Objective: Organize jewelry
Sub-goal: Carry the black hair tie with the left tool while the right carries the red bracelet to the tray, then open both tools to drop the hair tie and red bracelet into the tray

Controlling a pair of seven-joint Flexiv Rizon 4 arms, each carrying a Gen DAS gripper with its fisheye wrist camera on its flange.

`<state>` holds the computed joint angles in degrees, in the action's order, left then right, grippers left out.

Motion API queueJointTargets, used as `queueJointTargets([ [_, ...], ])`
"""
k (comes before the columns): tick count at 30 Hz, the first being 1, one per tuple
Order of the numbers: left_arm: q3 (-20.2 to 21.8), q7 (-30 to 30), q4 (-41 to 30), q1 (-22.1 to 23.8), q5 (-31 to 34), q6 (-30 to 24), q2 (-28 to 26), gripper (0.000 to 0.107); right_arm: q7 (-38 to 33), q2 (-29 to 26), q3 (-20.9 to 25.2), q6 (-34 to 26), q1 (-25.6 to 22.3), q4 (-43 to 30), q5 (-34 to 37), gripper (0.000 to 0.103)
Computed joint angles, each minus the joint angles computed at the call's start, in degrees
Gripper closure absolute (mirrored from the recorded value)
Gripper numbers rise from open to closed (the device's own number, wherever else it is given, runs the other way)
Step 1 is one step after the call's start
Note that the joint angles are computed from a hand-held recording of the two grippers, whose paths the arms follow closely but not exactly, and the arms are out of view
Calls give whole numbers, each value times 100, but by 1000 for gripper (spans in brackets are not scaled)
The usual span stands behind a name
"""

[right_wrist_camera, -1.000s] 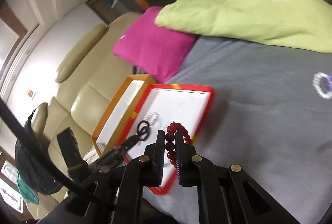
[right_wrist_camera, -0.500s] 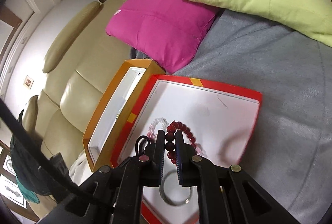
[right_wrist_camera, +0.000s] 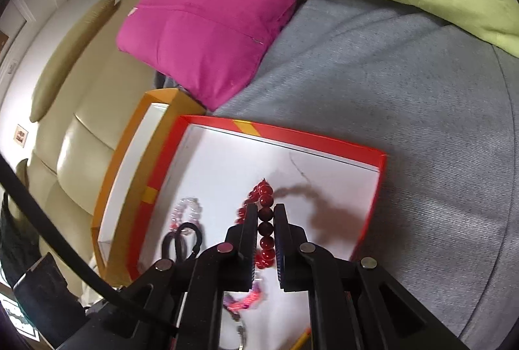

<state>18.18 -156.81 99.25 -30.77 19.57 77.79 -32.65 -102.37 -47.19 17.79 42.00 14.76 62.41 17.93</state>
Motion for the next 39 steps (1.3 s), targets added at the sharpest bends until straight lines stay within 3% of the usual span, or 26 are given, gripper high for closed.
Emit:
queueJointTargets([
  [3, -223, 184, 121, 204, -132, 141, 11, 99, -13, -14, -46, 42, 35, 18, -67, 92],
  [15, 68, -39, 231, 74, -102, -168, 124, 99, -61, -22, -62, 184, 133, 95, -258, 92],
  [19, -21, -125, 226, 146, 0, -155, 156, 99, -68, -27, -60, 218, 145, 113, -292, 92],
  [30, -430, 384, 71, 325, -198, -100, 52, 99, 31, -11, -115, 317, 168, 157, -431, 92],
  [39, -322, 420, 32, 220, -194, -248, 63, 99, 34, 21, -148, 359, 205, 201, -578, 92],
])
